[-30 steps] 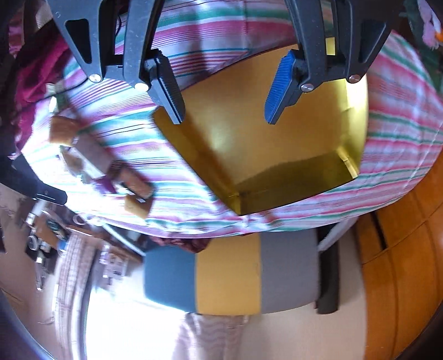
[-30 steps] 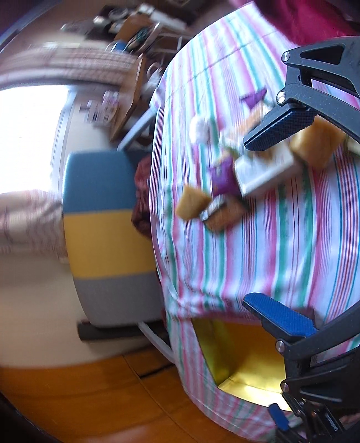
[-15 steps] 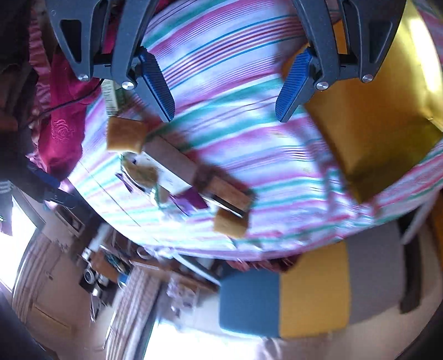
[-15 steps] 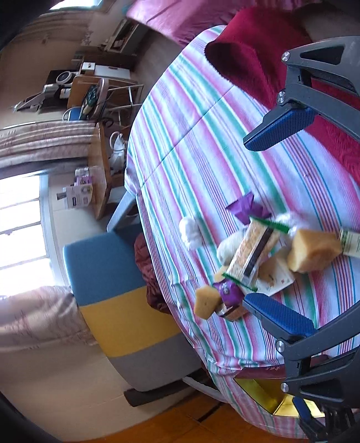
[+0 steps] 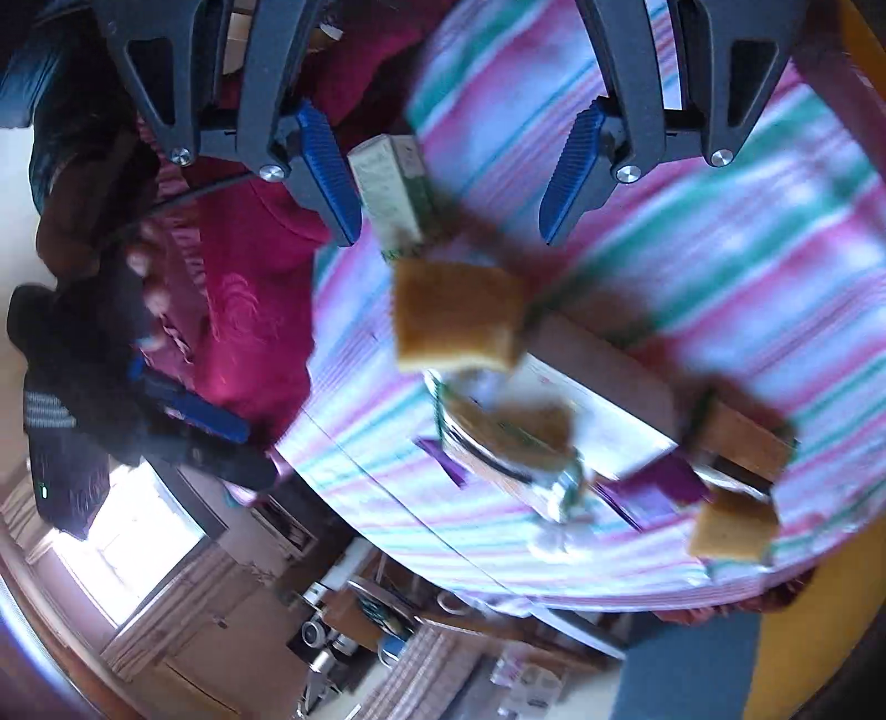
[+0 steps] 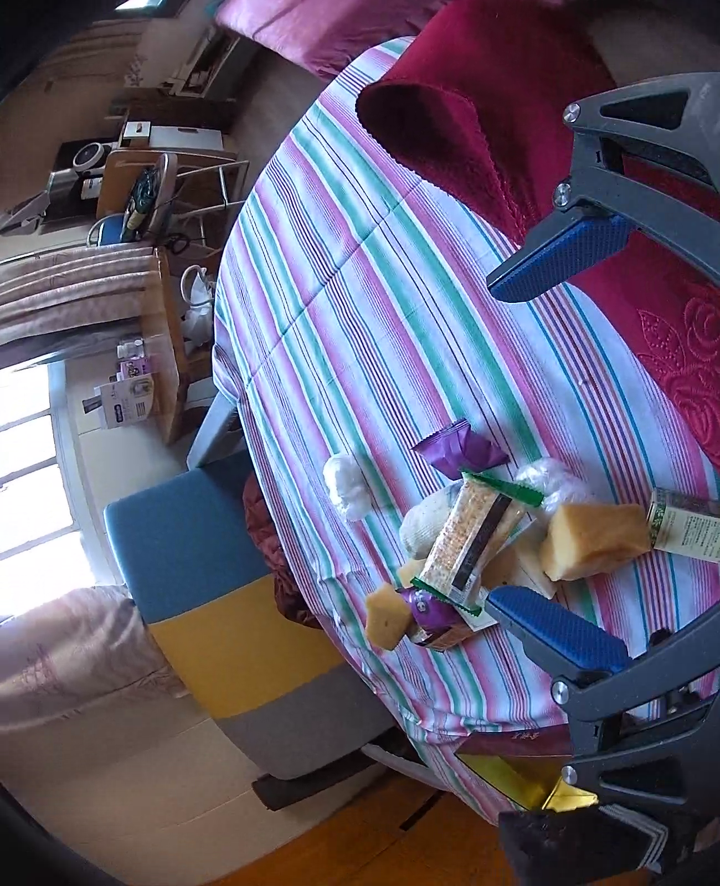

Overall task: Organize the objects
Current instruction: 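Move the left tool toward the pile of items beside the gold tray, then grasp the small green-white medicine box with the left gripper while the right gripper grasps a yellow sponge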

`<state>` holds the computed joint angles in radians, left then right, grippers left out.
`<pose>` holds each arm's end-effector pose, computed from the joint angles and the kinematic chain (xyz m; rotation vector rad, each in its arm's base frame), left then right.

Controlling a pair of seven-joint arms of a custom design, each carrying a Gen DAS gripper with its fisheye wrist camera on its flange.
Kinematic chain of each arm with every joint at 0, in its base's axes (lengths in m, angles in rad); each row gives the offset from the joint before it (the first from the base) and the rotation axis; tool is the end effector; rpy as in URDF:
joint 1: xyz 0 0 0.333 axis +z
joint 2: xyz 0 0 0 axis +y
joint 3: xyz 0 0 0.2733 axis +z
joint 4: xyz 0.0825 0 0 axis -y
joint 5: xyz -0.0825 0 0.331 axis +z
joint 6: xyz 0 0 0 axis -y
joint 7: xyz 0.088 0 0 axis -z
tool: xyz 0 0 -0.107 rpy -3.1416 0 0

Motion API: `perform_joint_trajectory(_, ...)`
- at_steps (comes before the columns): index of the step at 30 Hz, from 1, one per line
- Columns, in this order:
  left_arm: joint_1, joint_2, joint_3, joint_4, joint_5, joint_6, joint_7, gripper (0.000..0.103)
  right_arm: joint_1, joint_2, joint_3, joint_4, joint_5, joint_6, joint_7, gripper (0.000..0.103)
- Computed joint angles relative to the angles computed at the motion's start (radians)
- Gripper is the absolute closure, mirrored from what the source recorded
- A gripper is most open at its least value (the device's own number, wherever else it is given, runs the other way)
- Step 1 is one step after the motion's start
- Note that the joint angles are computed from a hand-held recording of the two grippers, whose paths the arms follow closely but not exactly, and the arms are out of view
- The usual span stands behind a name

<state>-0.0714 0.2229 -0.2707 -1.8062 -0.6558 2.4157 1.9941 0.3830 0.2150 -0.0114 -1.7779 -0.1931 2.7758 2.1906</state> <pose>0.5636 -0.1928 0.4486 1.6559 -2.3217 1.0020 0.5671 0.2307 0.5075 -1.6120 1.7728 -0.4491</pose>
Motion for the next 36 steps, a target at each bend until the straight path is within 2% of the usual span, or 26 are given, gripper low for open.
perform_joint_trajectory(2,0.009,0.025,-0.012,0.026,-0.03,-0.075,0.019,0.036,-0.003,-0.001,0.003,-0.004,0.005,-0.002,-0.017,0.0)
perform_joint_trajectory(4,0.002,0.048,-0.017,0.045,-0.027,-0.104,0.021,0.036,-0.008,0.002,0.009,-0.004,0.02,-0.005,-0.036,0.0)
perform_joint_trajectory(11,-0.038,0.158,-0.037,0.16,0.073,-0.133,-0.03,0.036,-0.001,-0.01,0.005,-0.008,0.004,-0.026,-0.067,0.0)
perform_joint_trajectory(14,-0.076,0.184,-0.031,0.168,0.177,-0.1,-0.098,0.04,0.003,-0.015,0.003,-0.003,-0.034,-0.056,-0.073,0.0)
perform_joint_trajectory(15,-0.068,0.178,-0.04,0.145,0.169,-0.069,-0.093,0.045,0.004,-0.013,0.004,0.003,-0.044,-0.07,-0.078,0.0)
perform_joint_trajectory(16,-0.06,0.163,-0.046,0.114,0.163,-0.035,-0.09,0.058,0.005,-0.012,0.004,0.008,-0.056,-0.078,-0.079,0.0)
perform_joint_trajectory(19,-0.008,0.119,-0.068,0.045,0.086,-0.022,-0.051,0.066,0.005,-0.001,0.011,0.026,-0.064,-0.095,-0.1,0.0)
perform_joint_trajectory(24,0.023,0.026,-0.055,-0.085,-0.016,0.018,0.028,0.066,-0.003,0.053,0.043,0.103,0.011,-0.152,-0.218,0.0)
perform_joint_trajectory(26,0.013,0.013,-0.037,-0.102,-0.019,0.039,0.024,0.066,0.005,0.083,0.054,0.144,0.04,-0.19,-0.28,0.0)
perform_joint_trajectory(30,0.003,-0.039,-0.007,-0.169,-0.012,0.088,0.023,0.068,0.035,0.154,0.065,0.249,0.058,-0.31,-0.407,0.006)
perform_joint_trajectory(34,-0.012,-0.102,0.024,-0.252,0.031,0.172,-0.014,0.069,0.061,0.217,0.065,0.354,0.064,-0.443,-0.526,0.016)
perform_joint_trajectory(36,-0.019,-0.125,0.039,-0.287,0.061,0.211,-0.045,0.069,0.063,0.262,0.068,0.434,0.099,-0.529,-0.564,0.016)
